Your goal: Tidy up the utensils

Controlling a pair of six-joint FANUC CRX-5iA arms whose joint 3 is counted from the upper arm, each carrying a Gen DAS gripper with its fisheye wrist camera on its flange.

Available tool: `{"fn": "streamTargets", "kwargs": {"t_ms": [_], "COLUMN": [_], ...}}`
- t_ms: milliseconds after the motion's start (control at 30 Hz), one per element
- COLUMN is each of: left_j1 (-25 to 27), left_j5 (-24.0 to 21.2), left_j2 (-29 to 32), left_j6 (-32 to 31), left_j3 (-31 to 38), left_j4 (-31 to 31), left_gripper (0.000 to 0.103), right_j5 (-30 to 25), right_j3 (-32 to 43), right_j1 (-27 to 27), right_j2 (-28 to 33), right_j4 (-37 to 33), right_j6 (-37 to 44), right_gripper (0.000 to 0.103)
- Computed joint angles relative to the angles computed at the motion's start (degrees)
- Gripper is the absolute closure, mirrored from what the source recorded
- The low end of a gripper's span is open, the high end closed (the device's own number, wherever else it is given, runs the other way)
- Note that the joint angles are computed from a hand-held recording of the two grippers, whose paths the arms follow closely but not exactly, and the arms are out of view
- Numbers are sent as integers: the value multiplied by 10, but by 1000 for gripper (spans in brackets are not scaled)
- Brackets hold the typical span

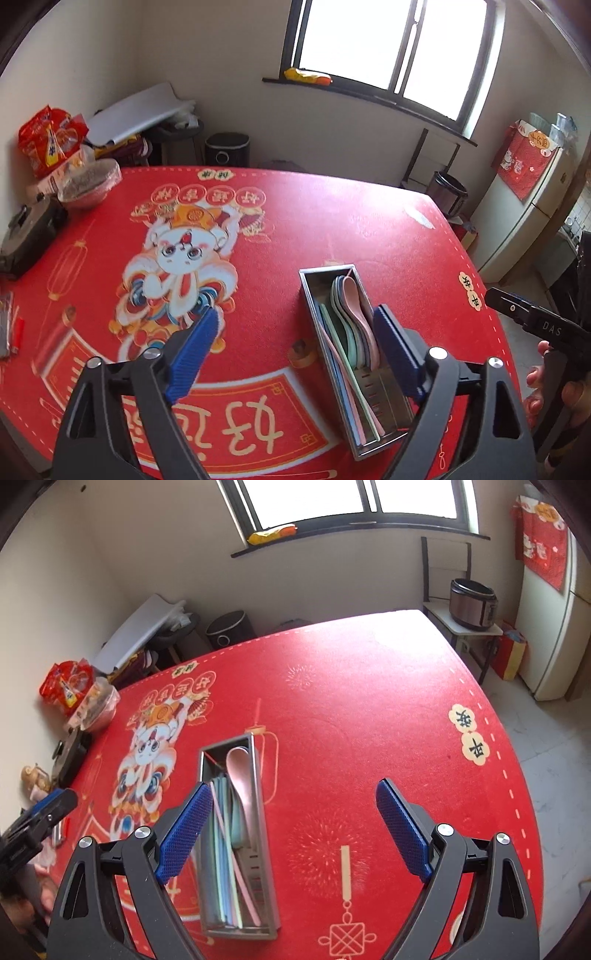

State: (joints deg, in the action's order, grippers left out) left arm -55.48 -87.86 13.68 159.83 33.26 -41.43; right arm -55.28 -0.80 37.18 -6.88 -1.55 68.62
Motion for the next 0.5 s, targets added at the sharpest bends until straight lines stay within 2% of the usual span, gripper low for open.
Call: {"fn": "streamTargets", "kwargs": {"t_ms": [167, 333, 500], "left_j1": [-51, -80, -92], "left_j5": [-67, -72, -67], "left_j2": [-12, -48, -75], "left_j6": [-45, -49, -53], "left_j3": [36, 20, -2], "left_j4": [-94, -142, -162], "left_gripper": [6, 6, 6], "right_j5": [18, 21, 10], "right_j3": [-32, -71, -96], "right_j1": [65, 131, 175], "right_j2": [-36, -67, -87], "right_j4": [116, 252, 356], "right_j6": [-124, -243, -319], "right_gripper": [16, 16, 16]}}
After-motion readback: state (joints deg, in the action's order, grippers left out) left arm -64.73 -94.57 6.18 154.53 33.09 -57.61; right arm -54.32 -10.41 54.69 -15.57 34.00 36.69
